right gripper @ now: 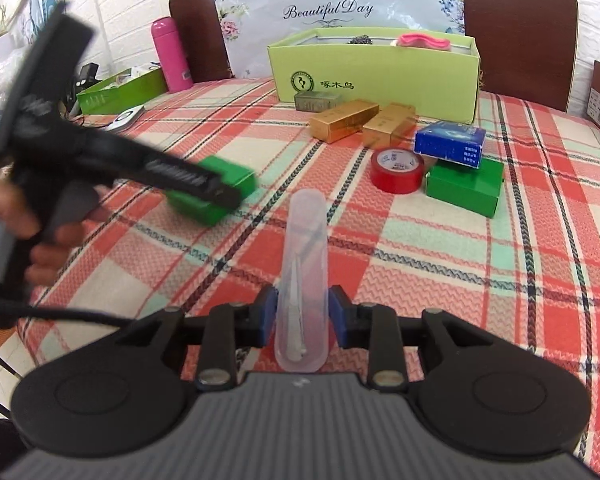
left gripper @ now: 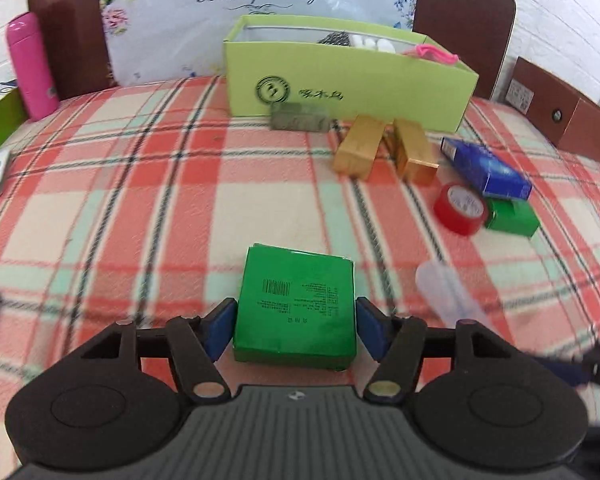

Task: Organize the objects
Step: 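Grasp the green box with left tool while right tool grasps the clear tube, then carry green box and clear tube into the lime box and open both tools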

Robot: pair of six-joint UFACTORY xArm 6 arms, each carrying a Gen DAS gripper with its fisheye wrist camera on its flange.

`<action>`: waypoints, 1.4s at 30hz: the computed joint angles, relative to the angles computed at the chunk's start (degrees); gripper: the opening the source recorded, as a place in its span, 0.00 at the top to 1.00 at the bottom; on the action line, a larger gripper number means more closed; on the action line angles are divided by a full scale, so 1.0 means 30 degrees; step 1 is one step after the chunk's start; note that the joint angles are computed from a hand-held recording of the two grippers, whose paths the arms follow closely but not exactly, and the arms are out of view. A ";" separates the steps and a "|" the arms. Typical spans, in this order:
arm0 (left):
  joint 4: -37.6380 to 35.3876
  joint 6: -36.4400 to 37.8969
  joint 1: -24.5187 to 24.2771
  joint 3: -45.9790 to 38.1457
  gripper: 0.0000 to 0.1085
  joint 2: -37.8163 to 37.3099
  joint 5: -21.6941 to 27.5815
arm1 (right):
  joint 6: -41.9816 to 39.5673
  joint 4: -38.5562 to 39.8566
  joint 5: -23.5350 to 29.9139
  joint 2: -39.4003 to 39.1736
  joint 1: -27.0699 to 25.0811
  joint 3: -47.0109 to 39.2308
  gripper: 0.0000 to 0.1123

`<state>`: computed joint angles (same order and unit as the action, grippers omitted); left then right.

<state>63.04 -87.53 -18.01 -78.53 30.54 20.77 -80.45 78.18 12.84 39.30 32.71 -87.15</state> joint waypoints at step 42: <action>0.2455 -0.2217 0.0474 0.0531 0.40 -0.1377 -0.1809 | -0.0963 0.1408 0.0283 0.0096 -0.0502 -0.1497 0.76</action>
